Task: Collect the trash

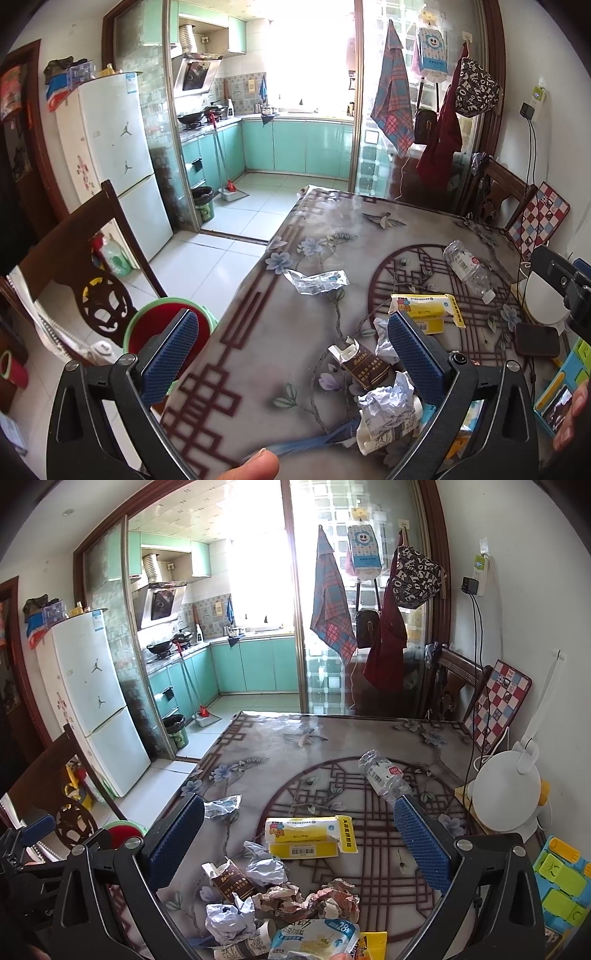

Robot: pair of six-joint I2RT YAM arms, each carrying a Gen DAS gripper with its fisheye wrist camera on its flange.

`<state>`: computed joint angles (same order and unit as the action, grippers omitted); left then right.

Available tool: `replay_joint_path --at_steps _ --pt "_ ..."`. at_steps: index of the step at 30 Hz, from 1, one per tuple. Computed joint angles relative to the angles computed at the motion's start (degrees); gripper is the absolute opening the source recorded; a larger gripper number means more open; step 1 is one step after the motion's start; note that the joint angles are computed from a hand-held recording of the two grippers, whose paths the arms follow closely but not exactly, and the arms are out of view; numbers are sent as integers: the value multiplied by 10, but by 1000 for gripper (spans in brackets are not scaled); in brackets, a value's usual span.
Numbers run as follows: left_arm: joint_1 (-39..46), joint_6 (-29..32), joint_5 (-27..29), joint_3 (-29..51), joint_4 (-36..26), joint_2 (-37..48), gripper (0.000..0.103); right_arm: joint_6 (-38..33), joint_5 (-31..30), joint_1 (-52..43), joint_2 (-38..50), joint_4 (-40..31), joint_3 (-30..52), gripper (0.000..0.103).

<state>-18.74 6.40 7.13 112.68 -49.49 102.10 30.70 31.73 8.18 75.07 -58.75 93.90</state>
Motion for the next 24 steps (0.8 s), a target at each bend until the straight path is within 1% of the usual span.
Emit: replay_joint_path --at_steps 15,18,20,22,24 --pt "-1 -8 -7 -1 3 3 103 -1 -16 -13 0 -6 -2 103" --pt "-1 -13 -2 9 -6 10 103 3 -18 -14 -1 -4 -4 103" --pt "2 -15 8 14 -12 14 103 5 -40 -24 -9 7 -15 103" --pt "2 -16 14 17 -12 18 103 -6 -75 -38 -21 22 -31 103" --pt "4 -3 25 -5 14 6 103 -27 -105 -52 -41 44 -57 103"
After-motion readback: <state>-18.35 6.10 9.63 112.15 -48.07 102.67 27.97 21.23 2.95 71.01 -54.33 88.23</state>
